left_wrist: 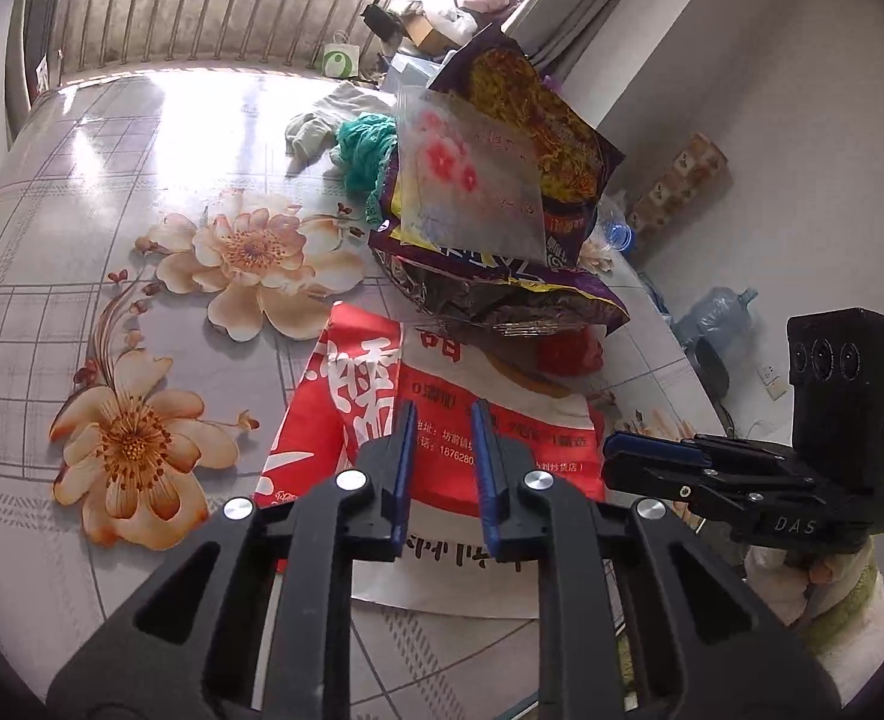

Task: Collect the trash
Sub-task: 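Grasp the red-white paper bag with the right gripper and lift it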

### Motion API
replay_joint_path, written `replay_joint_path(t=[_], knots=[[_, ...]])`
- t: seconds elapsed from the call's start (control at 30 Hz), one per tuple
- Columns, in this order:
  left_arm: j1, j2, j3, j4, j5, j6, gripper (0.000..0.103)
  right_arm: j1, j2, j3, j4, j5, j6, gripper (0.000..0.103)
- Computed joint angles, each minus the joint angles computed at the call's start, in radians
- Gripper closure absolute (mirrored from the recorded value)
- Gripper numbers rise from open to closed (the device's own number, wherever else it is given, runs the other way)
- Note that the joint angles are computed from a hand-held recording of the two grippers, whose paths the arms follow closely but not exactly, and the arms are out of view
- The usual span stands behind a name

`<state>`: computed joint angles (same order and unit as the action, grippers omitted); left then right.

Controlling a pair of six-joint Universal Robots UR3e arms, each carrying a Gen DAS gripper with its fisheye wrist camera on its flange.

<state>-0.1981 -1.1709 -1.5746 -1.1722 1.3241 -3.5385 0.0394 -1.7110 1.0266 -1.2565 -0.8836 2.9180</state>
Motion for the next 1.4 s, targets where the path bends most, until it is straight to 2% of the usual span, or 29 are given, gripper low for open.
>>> replay_joint_path(t=[0.03, 0.07, 0.1, 0.13, 0.2, 0.27, 0.33, 0.37, 0.47, 0.57, 0.63, 0.77, 0.87, 1.07, 1.23, 1.4], knots=[[0.005, 0.004, -0.007, 0.003, -0.005, 0.003, 0.087, -0.038, -0.017, 0.009, 0.017, 0.027, -0.007, 0.079], [0.013, 0.008, -0.011, 0.0, -0.012, 0.008, 0.089, -0.078, -0.023, 0.01, 0.036, 0.054, -0.008, 0.073], [0.016, 0.009, -0.013, 0.0, -0.015, 0.013, 0.089, -0.129, -0.024, 0.0, 0.076, 0.079, -0.013, 0.067], [0.021, 0.013, -0.016, -0.003, -0.02, 0.021, 0.089, -0.174, -0.03, 0.005, 0.107, 0.102, -0.009, 0.057], [0.02, 0.006, -0.008, -0.005, -0.019, 0.029, 0.09, -0.237, -0.03, 0.022, 0.18, 0.166, -0.006, 0.054], [0.022, 0.009, -0.01, -0.007, -0.018, 0.04, 0.092, -0.276, -0.037, 0.063, 0.242, 0.219, -0.012, 0.044], [0.035, 0.019, -0.018, -0.01, -0.028, 0.049, 0.095, -0.292, -0.032, 0.081, 0.289, 0.246, -0.017, 0.043], [0.044, 0.025, -0.023, -0.012, -0.037, 0.052, 0.097, -0.267, -0.041, 0.126, 0.247, 0.257, 0.018, 0.043], [0.074, 0.038, -0.034, -0.021, -0.064, 0.063, 0.101, -0.251, -0.033, 0.133, 0.263, 0.268, 0.02, 0.042], [0.085, 0.045, -0.043, -0.019, -0.074, 0.072, 0.103, -0.187, -0.002, 0.131, 0.173, 0.263, 0.089, 0.041], [0.086, 0.046, -0.045, -0.016, -0.076, 0.072, 0.103, -0.152, 0.006, 0.139, 0.096, 0.256, 0.146, 0.035], [0.107, 0.059, -0.064, -0.009, -0.104, 0.079, 0.103, -0.136, 0.007, 0.149, 0.038, 0.247, 0.206, 0.034], [0.127, 0.067, -0.071, -0.014, -0.126, 0.095, 0.103, -0.14, -0.008, 0.143, -0.036, 0.174, 0.256, 0.034], [0.128, 0.07, -0.077, -0.006, -0.125, 0.108, 0.103, -0.123, 0.079, 0.089, -0.075, 0.198, 0.219, 0.034], [0.137, 0.09, -0.091, -0.003, -0.123, 0.118, 0.103, -0.056, 0.229, -0.17, 0.178, 0.195, 0.058, 0.034], [0.137, 0.109, -0.106, 0.008, -0.091, 0.12, 0.103, -0.037, 0.41, -0.562, 0.714, 0.209, -0.248, 0.034]])
